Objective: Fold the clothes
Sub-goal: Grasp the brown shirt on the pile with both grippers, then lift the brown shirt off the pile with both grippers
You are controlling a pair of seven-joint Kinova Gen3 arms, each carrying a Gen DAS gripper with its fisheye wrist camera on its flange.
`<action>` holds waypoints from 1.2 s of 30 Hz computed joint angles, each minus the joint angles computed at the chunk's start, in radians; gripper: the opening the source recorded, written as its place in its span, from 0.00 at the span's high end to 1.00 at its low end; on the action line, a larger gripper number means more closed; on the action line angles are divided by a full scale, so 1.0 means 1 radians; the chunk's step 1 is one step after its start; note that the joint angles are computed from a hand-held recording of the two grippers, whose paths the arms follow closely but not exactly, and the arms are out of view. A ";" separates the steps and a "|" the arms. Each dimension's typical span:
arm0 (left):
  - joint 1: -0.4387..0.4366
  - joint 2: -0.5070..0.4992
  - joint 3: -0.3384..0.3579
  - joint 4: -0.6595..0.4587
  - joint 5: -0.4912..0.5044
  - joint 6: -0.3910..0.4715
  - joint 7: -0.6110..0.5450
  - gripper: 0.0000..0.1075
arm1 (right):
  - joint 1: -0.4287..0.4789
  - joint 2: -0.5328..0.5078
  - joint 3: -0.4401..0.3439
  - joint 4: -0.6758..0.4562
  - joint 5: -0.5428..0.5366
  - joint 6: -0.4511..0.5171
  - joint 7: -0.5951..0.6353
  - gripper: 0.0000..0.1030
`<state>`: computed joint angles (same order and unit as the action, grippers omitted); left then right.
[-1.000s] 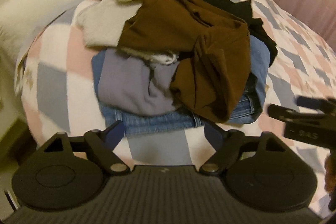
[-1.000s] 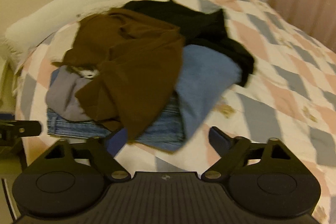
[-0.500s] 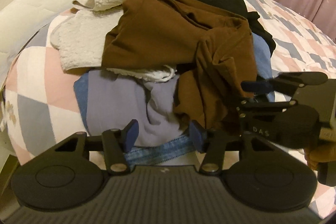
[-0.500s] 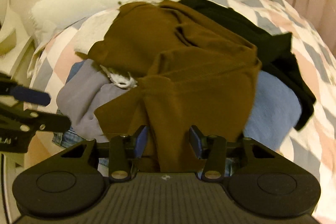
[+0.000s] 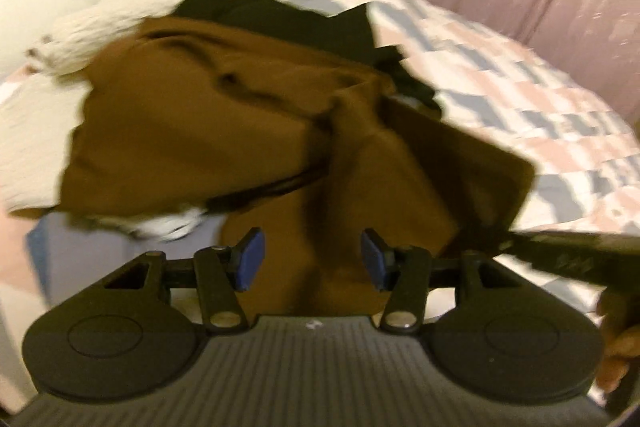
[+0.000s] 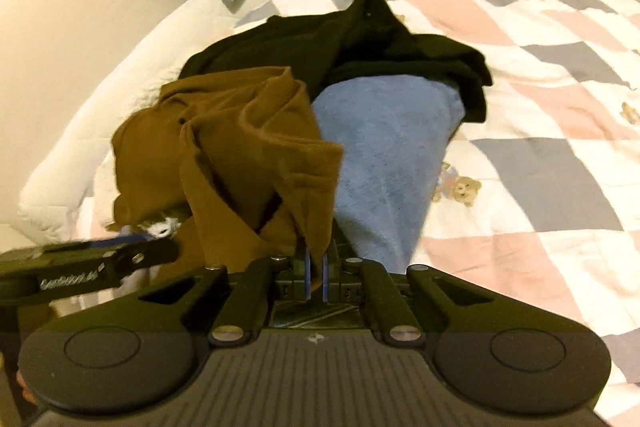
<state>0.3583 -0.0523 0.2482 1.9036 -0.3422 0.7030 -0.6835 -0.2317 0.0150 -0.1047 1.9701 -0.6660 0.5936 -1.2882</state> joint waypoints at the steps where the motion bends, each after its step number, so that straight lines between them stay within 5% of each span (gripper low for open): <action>1: -0.002 0.004 -0.008 -0.005 0.027 -0.016 -0.021 0.51 | -0.001 0.001 0.003 0.001 -0.017 0.002 0.020 0.96; 7: -0.030 0.040 -0.086 -0.026 0.245 -0.127 -0.131 0.42 | 0.004 0.010 -0.031 -0.003 0.032 -0.010 -0.011 0.95; 12: -0.228 0.096 0.061 -0.049 0.339 -0.160 -0.144 0.47 | -0.003 0.027 -0.036 -0.015 0.096 -0.017 -0.098 0.84; 14: -0.316 0.135 0.141 -0.071 0.367 -0.132 -0.129 0.92 | -0.001 0.040 -0.035 -0.019 0.099 -0.021 -0.120 0.78; 15: -0.339 0.142 0.167 -0.072 0.357 -0.120 -0.098 0.95 | 0.008 0.043 -0.035 -0.018 0.080 -0.020 -0.111 0.79; 17: -0.329 0.118 0.169 -0.052 0.291 -0.115 -0.017 0.96 | 0.028 0.048 -0.034 -0.017 0.037 -0.015 -0.085 0.95; 21: -0.190 -0.016 0.071 -0.060 0.128 0.029 0.145 0.96 | 0.061 -0.013 -0.013 0.028 -0.055 -0.048 -0.033 0.97; 25: -0.275 -0.195 0.198 -0.090 0.003 0.192 0.255 0.96 | 0.092 -0.106 0.069 0.058 -0.204 -0.033 0.081 0.97; 30: -0.485 -0.383 0.376 -0.228 0.120 0.395 0.102 0.96 | 0.102 -0.252 0.210 0.055 -0.261 0.017 0.195 0.97; 36: -0.525 -0.468 0.580 -0.368 0.307 0.620 0.180 0.96 | 0.194 -0.449 0.408 0.007 -0.046 0.243 0.185 0.97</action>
<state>-0.1666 -0.5198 0.8284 1.5360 -0.0353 1.3229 -0.5038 -0.0373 -0.4342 0.3033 1.9773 -0.7118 0.8366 -1.1033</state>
